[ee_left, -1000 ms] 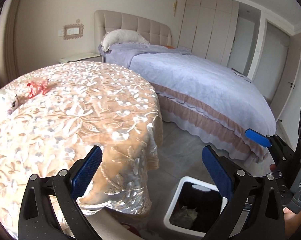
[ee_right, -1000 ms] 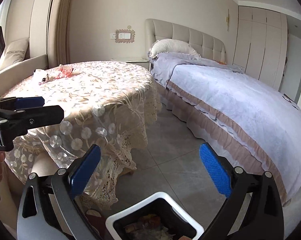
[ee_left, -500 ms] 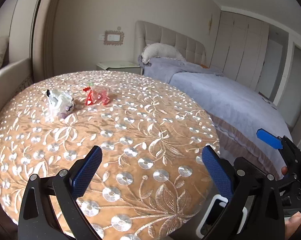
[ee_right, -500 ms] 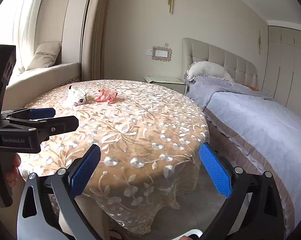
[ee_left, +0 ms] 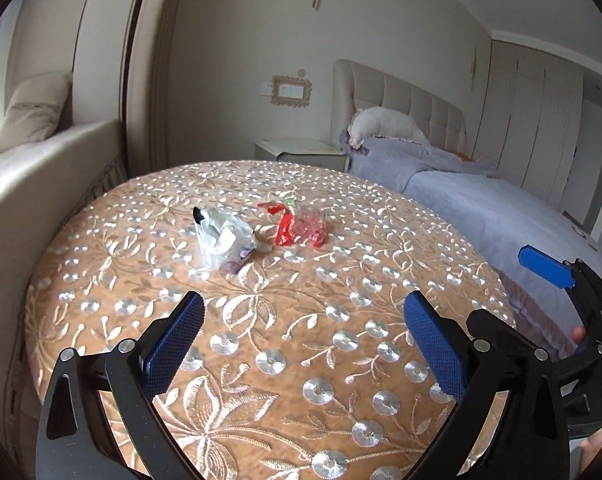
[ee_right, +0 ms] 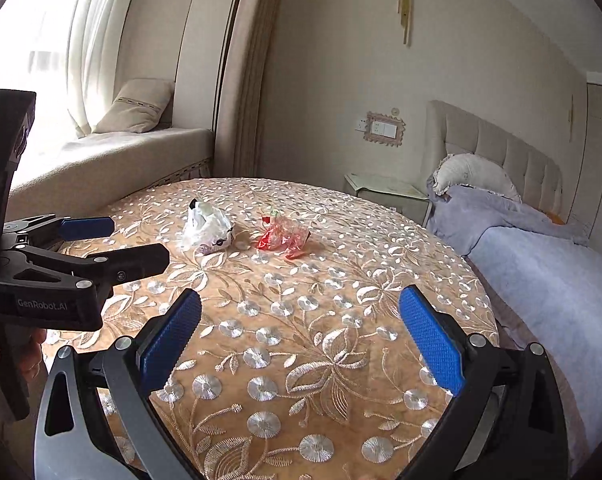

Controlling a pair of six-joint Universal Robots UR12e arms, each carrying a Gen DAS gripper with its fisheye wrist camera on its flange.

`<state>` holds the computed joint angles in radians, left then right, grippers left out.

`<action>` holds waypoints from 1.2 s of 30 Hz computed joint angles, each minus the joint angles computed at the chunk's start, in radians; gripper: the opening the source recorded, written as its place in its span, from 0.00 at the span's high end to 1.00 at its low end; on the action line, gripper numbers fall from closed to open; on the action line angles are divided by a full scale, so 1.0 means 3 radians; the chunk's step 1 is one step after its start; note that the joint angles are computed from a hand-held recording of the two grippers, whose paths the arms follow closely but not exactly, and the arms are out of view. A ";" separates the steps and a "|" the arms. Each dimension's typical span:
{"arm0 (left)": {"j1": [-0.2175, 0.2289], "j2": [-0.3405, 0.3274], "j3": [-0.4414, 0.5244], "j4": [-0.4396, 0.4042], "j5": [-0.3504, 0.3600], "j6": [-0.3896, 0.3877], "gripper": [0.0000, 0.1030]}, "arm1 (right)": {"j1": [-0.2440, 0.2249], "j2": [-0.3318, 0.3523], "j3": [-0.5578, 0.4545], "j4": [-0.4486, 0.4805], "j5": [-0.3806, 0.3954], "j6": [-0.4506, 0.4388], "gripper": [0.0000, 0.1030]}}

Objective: Collect trash
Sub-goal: 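Move both open grippers back over the last trash on the table, then grasp the white tissue in plastic with the left gripper while the right grasps the red wrapper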

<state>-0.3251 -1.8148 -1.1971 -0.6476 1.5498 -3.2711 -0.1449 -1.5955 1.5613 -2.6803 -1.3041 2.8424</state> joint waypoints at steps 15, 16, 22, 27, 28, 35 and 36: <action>0.0186 -0.0331 0.0502 -0.0586 0.0117 -0.0068 0.05 | 0.0155 0.0562 -0.0603 0.0191 0.0144 -0.0168 0.04; 0.0200 -0.0365 0.0550 -0.0625 0.0115 -0.0071 0.05 | 0.0156 0.0604 -0.0655 0.0245 0.0178 -0.0162 0.04; 0.0238 -0.0548 0.0805 -0.0711 0.0140 -0.0091 0.05 | 0.0180 0.0821 -0.0920 0.0378 0.0202 -0.0258 0.04; 0.0242 -0.0712 0.1052 -0.0835 0.0042 0.0008 0.05 | 0.0208 0.0923 -0.1018 0.0333 0.0084 -0.0487 0.04; 0.0229 -0.0747 0.1108 -0.0879 0.0099 0.0054 0.05 | 0.0212 0.0942 -0.1033 0.0320 0.0068 -0.0529 0.04; 0.0235 -0.1013 0.1571 -0.1319 0.0234 0.0206 0.05 | 0.0195 0.1112 -0.1267 0.0602 0.0089 -0.0653 0.04; 0.0248 -0.1055 0.1646 -0.1402 0.0212 0.0196 0.05 | 0.0191 0.1137 -0.1308 0.0684 0.0115 -0.0641 0.04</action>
<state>-0.2508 -2.1314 -0.7033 -1.0682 1.6135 -3.2123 -0.0876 -1.2544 1.1689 -2.4750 -1.2697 2.6502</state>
